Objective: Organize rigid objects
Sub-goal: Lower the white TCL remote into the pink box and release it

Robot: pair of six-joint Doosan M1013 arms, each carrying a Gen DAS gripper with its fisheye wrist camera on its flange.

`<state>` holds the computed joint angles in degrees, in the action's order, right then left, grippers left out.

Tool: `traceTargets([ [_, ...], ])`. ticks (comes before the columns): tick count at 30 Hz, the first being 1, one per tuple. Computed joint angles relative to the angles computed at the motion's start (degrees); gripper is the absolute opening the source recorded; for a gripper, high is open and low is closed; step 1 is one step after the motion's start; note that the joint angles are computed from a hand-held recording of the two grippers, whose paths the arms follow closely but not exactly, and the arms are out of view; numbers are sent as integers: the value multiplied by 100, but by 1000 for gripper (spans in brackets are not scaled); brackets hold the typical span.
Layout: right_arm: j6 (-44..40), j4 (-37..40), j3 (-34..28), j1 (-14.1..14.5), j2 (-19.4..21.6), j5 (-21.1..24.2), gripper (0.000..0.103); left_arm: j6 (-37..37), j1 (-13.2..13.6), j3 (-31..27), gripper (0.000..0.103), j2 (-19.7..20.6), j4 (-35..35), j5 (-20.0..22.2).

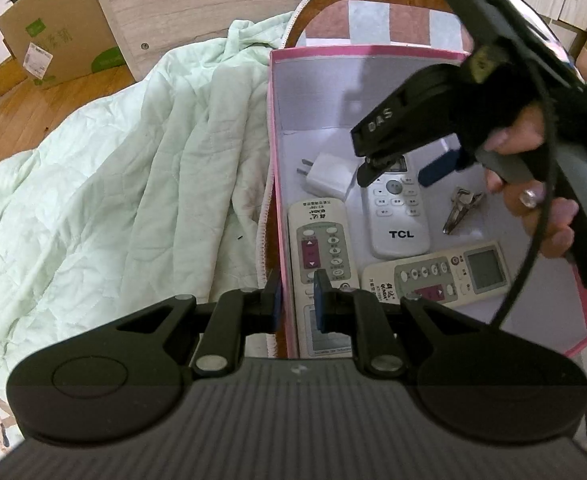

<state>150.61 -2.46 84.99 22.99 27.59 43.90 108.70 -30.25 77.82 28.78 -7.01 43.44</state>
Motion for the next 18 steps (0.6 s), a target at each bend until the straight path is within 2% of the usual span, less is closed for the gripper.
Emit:
traceTargets([
  [2,-5,147,141,-20,-60,-140,66,42,19,-20,13,8,-72,36],
  [4,-10,0,216,28,-86,-279,56,30,18,-22,13,7,-71,42],
  [6,-19,-169,260,76,-100,-393,38,5,1,-5,13,1,2,7],
  [11,-91,-577,284,149,-109,-476,38,-14,-12,12,13,-8,24,-10],
  [15,-385,-581,341,173,-233,-486,38,-39,-20,21,13,-11,69,-23],
  [18,18,-1682,541,376,-538,-703,41,-67,-23,9,13,-6,79,-5],
])
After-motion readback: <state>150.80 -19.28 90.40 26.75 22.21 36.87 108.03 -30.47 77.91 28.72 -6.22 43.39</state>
